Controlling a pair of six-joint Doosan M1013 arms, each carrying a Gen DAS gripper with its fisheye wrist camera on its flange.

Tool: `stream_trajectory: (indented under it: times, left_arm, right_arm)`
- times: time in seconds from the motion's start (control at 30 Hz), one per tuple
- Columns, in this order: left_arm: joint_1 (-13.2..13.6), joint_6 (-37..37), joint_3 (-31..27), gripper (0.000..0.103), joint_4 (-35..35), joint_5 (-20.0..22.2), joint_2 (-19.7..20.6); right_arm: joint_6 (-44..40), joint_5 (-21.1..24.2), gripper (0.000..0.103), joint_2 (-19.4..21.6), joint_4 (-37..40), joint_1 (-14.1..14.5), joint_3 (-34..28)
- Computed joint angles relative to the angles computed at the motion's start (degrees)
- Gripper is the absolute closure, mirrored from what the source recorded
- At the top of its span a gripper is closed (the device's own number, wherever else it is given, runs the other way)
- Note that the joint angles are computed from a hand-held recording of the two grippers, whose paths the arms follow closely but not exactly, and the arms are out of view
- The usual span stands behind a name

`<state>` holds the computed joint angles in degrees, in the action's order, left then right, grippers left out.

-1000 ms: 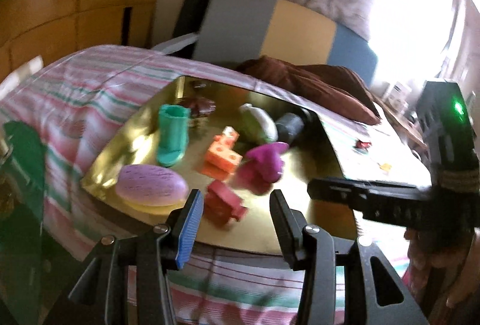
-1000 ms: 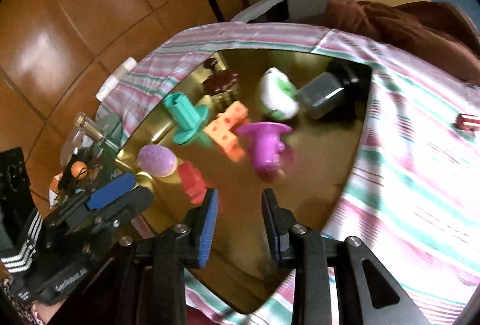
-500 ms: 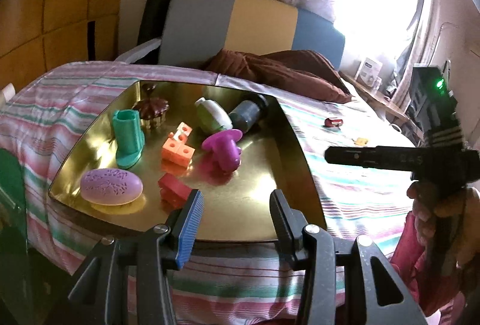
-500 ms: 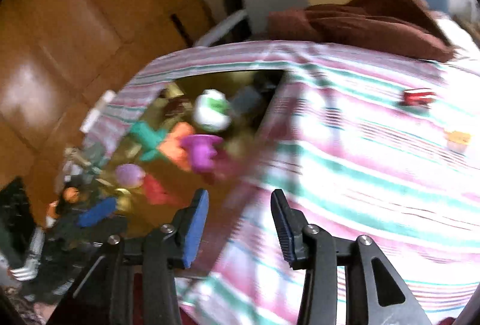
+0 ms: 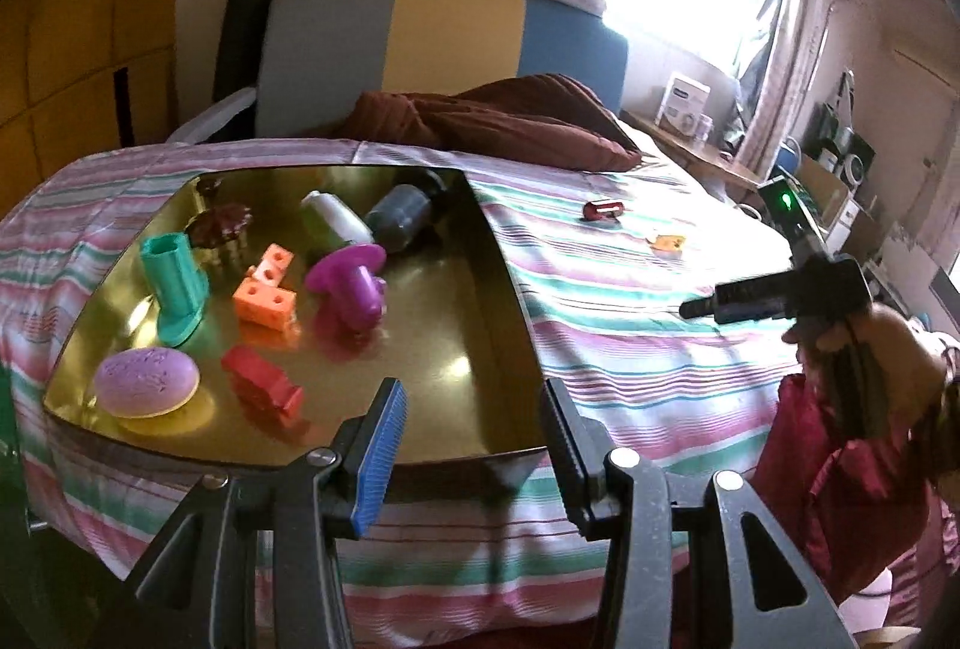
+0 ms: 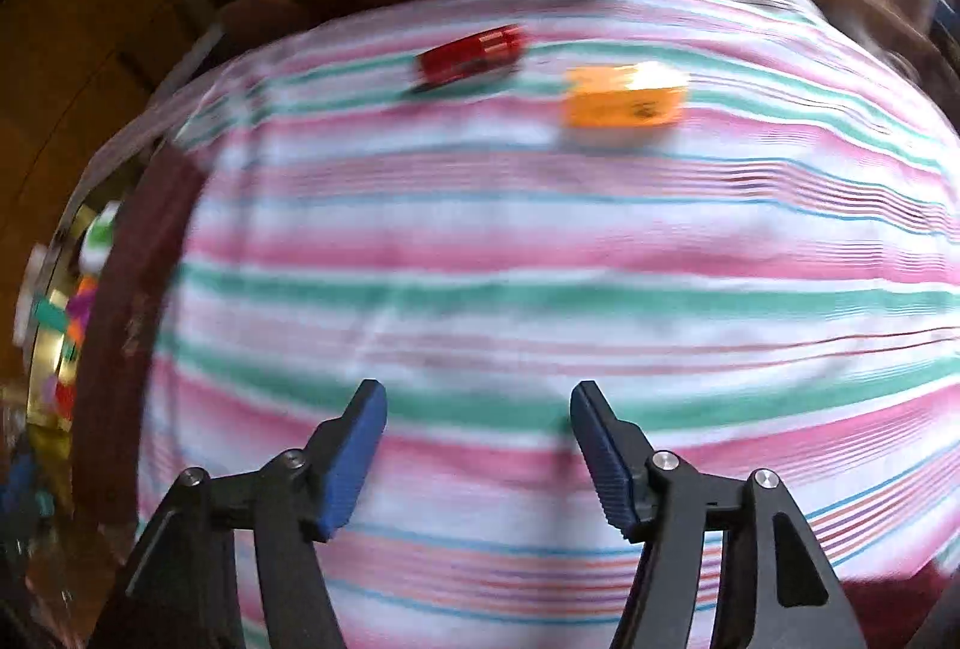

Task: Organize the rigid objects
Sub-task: 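Move both tools from the tray back to the remaining toys on the bedspread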

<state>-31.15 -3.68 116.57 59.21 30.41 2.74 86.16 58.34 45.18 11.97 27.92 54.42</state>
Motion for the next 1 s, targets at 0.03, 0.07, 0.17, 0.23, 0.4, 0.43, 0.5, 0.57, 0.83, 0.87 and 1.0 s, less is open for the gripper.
stream_trajectory:
  times: [0.03,0.07,0.17,0.23,0.4,0.43,0.5,0.57,0.83,0.87,1.0]
  left_arm:
    - [0.0,0.8,-0.3,0.057,-0.4,-0.2,0.2]
    - [0.0,1.7,-0.6,0.057,-1.1,-0.3,0.3]
    - [0.0,4.2,-1.3,0.057,-2.7,-0.4,0.8]
    - [0.0,5.9,-1.8,0.057,-4.1,-0.3,1.2]
    - [0.1,8.9,-2.5,0.057,-6.4,0.0,1.6]
    - [0.2,9.2,-2.7,0.057,-6.7,0.1,1.7]
    - [0.3,9.8,-2.9,0.057,-7.3,0.3,1.7]
    - [0.4,10.4,-3.2,0.057,-7.9,0.3,1.8]
    - [0.6,15.9,-4.9,0.057,-11.7,0.6,3.2]
    - [0.6,16.5,-5.1,0.057,-12.0,0.6,3.3]
    - [0.4,19.2,-6.0,0.057,-13.3,0.6,3.8]
  right_arm:
    - [0.7,0.1,0.036,0.4,-0.6,-0.3,-0.8]
    - [2.0,0.2,0.036,1.1,-2.3,-0.5,-2.2]
    - [3.6,-0.2,0.034,3.0,-5.0,-1.0,-5.7]
    - [5.1,-1.2,0.028,4.5,-7.1,-0.9,-8.8]
    - [7.0,-1.2,0.026,8.5,-8.0,-1.1,-16.1]
    - [7.0,-0.7,0.026,9.2,-8.2,-1.0,-17.4]
    - [6.5,-0.6,0.026,10.2,-9.1,-0.9,-19.1]
    - [5.8,-0.6,0.026,11.3,-10.6,-0.6,-20.6]
    - [2.0,0.4,0.027,14.5,-8.7,-1.1,-25.3]
    - [1.5,0.9,0.027,14.9,-8.4,-1.1,-25.8]
    - [0.1,0.6,0.034,14.9,-6.7,-1.3,-25.5]
